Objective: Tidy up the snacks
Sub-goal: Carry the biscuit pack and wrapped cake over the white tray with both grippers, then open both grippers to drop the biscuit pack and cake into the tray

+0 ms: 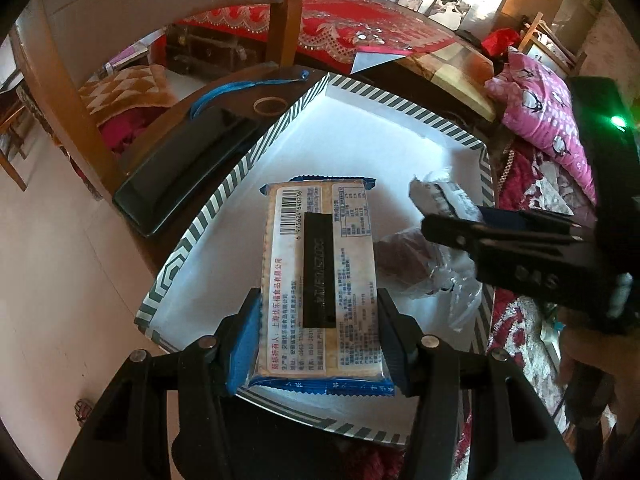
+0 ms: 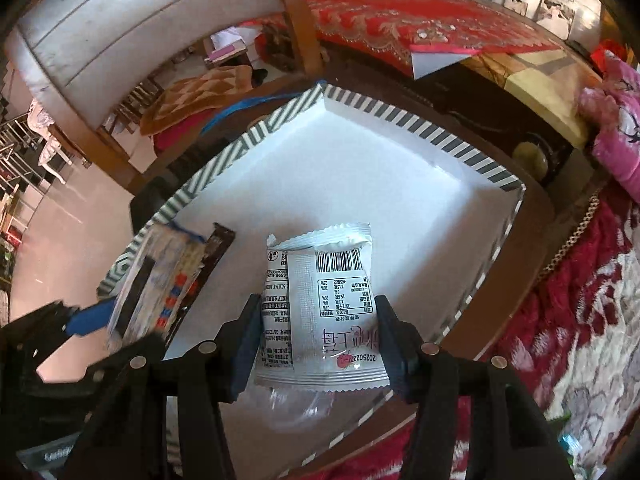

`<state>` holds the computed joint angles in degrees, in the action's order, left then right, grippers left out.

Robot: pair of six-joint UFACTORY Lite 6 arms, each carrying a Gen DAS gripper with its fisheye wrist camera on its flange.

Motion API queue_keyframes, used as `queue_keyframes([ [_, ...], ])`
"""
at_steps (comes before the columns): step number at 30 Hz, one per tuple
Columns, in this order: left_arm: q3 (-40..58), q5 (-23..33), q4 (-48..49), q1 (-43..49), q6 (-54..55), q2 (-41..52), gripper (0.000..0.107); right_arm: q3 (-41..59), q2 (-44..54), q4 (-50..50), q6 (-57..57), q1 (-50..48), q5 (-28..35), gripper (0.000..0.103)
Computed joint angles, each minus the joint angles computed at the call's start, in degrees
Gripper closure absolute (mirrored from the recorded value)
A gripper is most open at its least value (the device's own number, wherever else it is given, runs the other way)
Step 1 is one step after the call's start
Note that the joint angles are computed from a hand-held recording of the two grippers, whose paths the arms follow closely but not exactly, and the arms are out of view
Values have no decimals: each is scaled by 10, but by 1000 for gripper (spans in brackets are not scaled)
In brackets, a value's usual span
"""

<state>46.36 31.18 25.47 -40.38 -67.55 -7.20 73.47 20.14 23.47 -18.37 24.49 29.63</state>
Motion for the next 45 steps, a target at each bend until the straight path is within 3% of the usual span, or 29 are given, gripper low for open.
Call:
queue_keyframes([
  [6, 3, -12, -2, 3, 1, 23, 53, 21, 47, 56, -28, -14, -1, 45],
  [17, 19, 1, 2, -7, -18, 41, 51, -46, -19, 96, -59, -27, -10, 37],
  [19, 19, 6, 5, -11, -25, 37, 42, -71, -45, 124, -80, -33, -10, 35],
  [32, 76, 93, 84, -112, -113, 23, 27, -270, -293, 193, -133, -91, 25, 26],
  [38, 148, 122, 93, -171, -118, 68, 26, -366, -440, 174, -140, -179, 87, 26],
  [45, 253, 137, 86, -228, -110, 154, 26, -447, -600, 161, -233, -408, 245, 23],
])
